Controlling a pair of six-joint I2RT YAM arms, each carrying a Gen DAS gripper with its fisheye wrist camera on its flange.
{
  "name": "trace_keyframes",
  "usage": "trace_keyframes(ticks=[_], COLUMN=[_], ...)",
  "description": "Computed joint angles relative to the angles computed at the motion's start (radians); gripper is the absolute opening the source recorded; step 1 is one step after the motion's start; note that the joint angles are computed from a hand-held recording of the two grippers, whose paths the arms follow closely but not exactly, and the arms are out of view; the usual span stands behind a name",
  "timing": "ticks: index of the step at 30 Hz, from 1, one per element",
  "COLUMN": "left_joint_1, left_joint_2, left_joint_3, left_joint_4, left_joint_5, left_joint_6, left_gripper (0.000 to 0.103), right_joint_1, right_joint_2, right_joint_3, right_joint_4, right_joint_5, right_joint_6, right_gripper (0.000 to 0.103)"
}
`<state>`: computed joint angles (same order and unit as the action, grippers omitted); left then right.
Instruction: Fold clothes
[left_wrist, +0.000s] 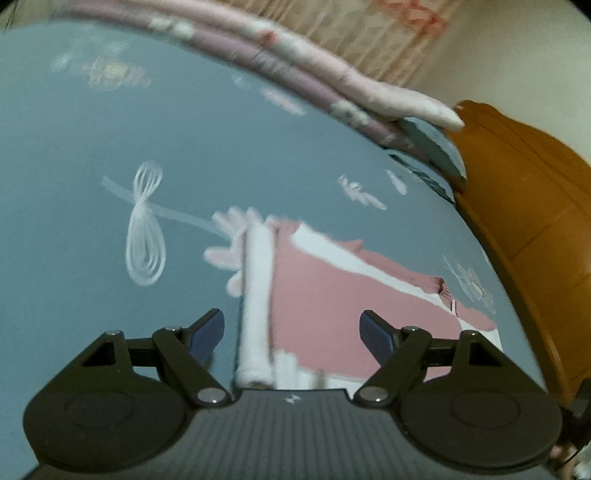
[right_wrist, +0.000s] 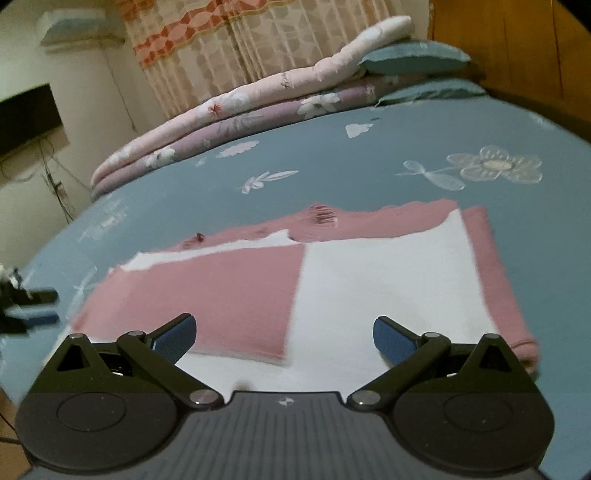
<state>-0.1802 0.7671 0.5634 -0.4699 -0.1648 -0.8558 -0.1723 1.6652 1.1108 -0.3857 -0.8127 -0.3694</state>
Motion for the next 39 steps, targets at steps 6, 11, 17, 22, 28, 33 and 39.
trace_keyframes(ticks=[6, 11, 17, 22, 28, 33, 39], left_joint_1=[0.280, 0.412, 0.437, 0.455, 0.467, 0.472, 0.506], left_joint_2=[0.059, 0.284, 0.487, 0.602, 0.602, 0.640, 0.805], left_joint_3=[-0.059, 0.045, 0.156, 0.223, 0.229, 0.319, 0.411], left_joint_4=[0.120, 0.134, 0.185, 0.236, 0.187, -0.018, 0.025], left_joint_5=[0.392, 0.640, 0.720, 0.772, 0.834, 0.900, 1.025], left_joint_6=[0.076, 0.209, 0.275, 0.304, 0.322, 0.446, 0.427], left_gripper=[0.080, 0.080, 0.081, 0.083, 0.083, 0.084, 0.085], right_joint_1=[0.067, 0.092, 0.094, 0.095, 0.122, 0.153, 0.211], right_joint_2=[-0.042, -0.073, -0.100, -0.100, -0.066, -0.016, 0.072], right_joint_3=[-0.036, -0.072, -0.096, -0.098, -0.079, 0.012, 0.201], right_joint_4=[0.020, 0.031, 0.041, 0.061, 0.080, 0.011, -0.111], right_joint_5=[0.051, 0.066, 0.084, 0.089, 0.107, 0.158, 0.214], right_joint_6=[0.008, 0.016, 0.033, 0.058, 0.096, 0.103, 0.184], right_gripper=[0.103, 0.103, 0.103, 0.103, 0.103, 0.103, 0.103])
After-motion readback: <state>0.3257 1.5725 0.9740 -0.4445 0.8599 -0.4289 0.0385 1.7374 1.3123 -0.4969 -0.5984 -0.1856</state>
